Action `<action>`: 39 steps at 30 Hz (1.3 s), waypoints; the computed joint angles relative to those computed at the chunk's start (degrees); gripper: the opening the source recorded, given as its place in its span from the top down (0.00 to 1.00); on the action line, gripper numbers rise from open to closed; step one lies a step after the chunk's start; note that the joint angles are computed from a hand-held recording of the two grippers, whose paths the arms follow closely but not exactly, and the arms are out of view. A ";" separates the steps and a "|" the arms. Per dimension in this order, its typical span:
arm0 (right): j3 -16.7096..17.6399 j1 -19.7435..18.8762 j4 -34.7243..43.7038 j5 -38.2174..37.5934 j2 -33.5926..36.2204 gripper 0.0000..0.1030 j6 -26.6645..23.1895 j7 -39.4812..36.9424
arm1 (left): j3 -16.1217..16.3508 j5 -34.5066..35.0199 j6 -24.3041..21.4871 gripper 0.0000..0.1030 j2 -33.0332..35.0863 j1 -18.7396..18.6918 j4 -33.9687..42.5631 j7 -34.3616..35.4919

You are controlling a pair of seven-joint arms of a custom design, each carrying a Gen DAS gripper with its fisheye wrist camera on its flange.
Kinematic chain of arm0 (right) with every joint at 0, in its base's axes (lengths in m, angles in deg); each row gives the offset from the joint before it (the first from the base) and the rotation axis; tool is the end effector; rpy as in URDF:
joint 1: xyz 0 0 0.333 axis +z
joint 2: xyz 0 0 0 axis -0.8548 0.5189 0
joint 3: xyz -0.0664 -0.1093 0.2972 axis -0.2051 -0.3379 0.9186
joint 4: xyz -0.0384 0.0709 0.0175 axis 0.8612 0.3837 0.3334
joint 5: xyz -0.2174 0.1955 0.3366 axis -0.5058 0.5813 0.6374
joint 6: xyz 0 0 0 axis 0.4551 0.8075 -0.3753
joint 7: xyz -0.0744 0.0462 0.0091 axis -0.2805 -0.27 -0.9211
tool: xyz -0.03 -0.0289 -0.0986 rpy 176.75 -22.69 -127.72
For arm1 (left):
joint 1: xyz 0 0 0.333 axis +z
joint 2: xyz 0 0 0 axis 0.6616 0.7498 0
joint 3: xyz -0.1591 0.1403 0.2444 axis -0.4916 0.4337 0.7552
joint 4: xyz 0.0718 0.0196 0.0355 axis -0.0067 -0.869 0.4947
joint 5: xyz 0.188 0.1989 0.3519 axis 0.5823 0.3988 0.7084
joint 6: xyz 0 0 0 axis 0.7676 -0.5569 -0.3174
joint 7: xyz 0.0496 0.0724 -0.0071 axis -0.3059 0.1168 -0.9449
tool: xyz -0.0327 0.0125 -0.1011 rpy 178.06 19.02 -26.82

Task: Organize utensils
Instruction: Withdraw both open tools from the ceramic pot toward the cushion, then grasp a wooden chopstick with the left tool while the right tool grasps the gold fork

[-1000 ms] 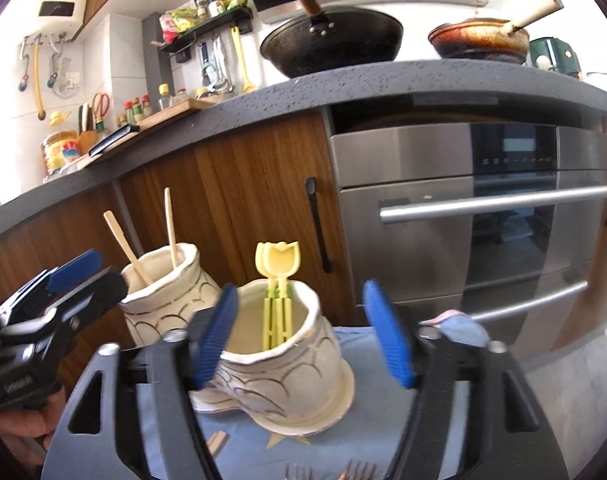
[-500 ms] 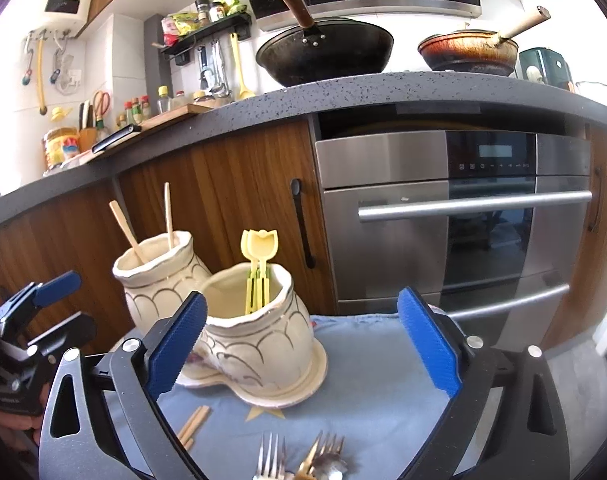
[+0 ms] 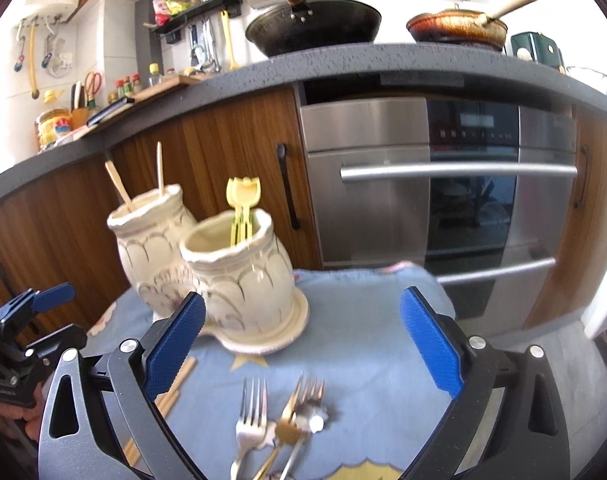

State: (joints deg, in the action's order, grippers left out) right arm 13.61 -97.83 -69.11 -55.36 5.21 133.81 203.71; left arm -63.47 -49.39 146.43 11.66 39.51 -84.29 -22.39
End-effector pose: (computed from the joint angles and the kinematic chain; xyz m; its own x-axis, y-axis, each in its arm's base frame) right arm 0.4796 0.3551 0.5118 0.2969 -0.9366 -0.1862 -0.4687 0.0270 -0.8829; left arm 0.4388 -0.1746 0.5200 -0.1964 -0.9801 0.0299 -0.4625 0.0657 -0.8842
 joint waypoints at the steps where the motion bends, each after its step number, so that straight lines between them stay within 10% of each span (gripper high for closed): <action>1: -1.04 1.31 -0.31 -0.06 0.39 0.06 -0.71 -0.31 | 1.76 -0.44 -1.04 0.05 0.18 -2.04 -0.10 0.47; 15: -18.53 20.39 -5.02 -5.26 1.45 0.06 -8.72 1.81 | 8.64 -5.84 -7.36 0.09 -0.11 -12.79 -2.70 7.71; 29: -35.80 39.38 -5.13 -6.20 4.77 0.08 -17.90 -0.55 | 10.80 -14.31 -13.95 0.43 1.57 -17.10 -1.55 16.69; 39: -44.87 50.55 -5.73 -7.76 5.29 0.42 -18.39 -1.28 | 10.38 -16.80 -14.29 0.48 1.77 -17.21 -1.46 18.87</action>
State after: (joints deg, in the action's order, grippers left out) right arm -31.27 -47.28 -74.83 -63.12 10.51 115.42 202.43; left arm -53.09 -66.19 132.15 13.43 22.30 -85.75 -3.52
